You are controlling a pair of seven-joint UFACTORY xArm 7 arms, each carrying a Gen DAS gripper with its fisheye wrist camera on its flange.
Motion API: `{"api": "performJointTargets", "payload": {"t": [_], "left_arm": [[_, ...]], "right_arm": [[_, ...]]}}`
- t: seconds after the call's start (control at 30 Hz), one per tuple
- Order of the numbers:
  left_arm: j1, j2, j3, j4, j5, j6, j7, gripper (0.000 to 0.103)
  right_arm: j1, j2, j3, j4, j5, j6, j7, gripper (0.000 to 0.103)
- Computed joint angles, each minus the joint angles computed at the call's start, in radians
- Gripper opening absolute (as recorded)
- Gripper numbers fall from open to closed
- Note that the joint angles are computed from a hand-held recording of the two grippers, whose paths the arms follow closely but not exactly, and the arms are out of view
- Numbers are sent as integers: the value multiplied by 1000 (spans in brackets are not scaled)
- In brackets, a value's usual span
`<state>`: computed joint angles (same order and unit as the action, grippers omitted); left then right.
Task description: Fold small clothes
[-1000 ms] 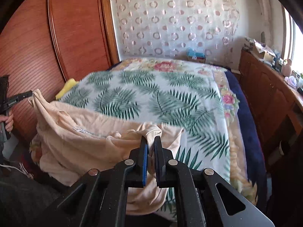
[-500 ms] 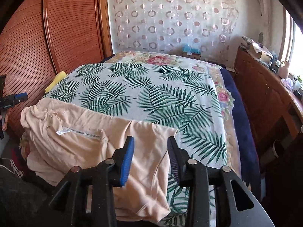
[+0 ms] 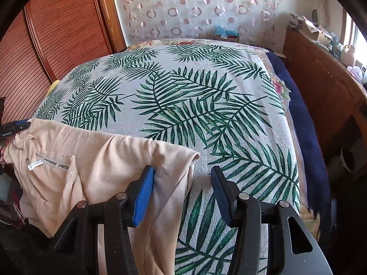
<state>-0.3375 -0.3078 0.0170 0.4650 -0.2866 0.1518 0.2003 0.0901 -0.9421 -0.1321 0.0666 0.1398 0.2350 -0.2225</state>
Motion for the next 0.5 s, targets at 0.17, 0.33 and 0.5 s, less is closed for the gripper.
{"api": "performJointTargets", "payload": {"t": [0.17, 0.33, 0.5], "left_arm": [[-34, 3, 17, 3, -25, 0, 37, 43], [-107, -41, 52, -19, -90, 5, 125, 9], [-194, -249, 100, -100, -179, -28, 165, 8]], "right_arm": [[24, 44, 10, 7, 0, -33, 3, 53], [91, 27, -20, -12, 8, -36, -20, 15], [94, -211, 0, -79, 28, 16, -10, 11]]}}
